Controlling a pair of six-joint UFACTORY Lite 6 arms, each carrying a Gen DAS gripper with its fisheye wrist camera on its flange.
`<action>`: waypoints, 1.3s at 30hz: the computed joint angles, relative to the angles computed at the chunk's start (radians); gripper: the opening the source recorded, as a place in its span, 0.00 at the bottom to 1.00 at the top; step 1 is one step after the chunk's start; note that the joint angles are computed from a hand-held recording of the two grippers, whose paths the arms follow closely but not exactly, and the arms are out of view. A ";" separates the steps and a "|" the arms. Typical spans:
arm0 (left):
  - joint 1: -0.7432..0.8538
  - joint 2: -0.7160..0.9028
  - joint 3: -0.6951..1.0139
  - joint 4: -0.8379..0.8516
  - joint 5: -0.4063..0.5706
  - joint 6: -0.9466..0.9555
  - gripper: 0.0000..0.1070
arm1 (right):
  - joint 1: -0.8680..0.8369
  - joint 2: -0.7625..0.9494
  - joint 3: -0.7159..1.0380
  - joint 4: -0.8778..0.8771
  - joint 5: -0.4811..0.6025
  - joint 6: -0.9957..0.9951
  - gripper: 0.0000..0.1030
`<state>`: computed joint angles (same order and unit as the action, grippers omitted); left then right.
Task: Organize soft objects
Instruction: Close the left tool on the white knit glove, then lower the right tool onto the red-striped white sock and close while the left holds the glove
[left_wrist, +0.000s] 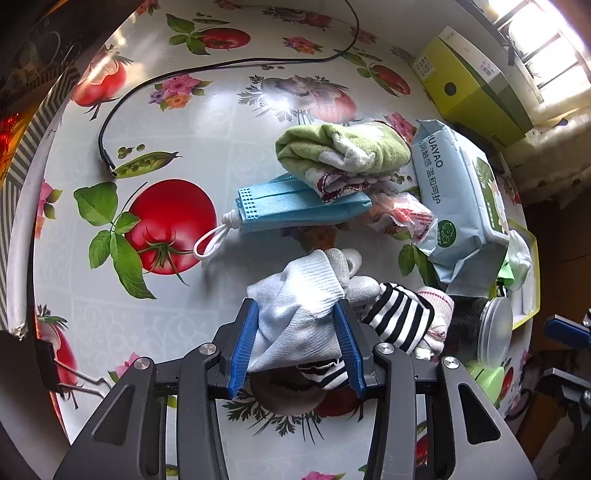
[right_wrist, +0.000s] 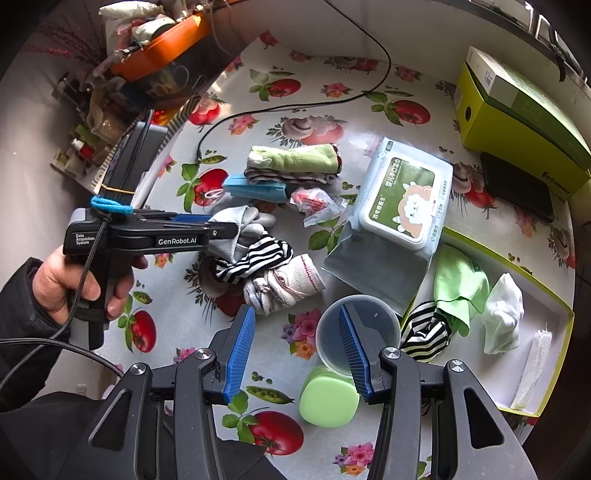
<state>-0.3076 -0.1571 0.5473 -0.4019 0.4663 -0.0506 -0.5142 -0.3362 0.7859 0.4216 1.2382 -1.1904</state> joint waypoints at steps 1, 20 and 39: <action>-0.003 -0.006 -0.005 0.006 -0.001 -0.005 0.41 | 0.008 0.002 -0.001 -0.002 -0.004 0.005 0.45; 0.238 -0.394 -0.181 -0.061 0.162 0.051 0.16 | 0.289 0.053 -0.049 -0.021 -0.136 0.157 0.46; 0.378 -0.463 -0.269 -0.083 0.210 0.125 0.16 | 0.592 0.243 -0.074 -0.194 -0.315 0.487 0.56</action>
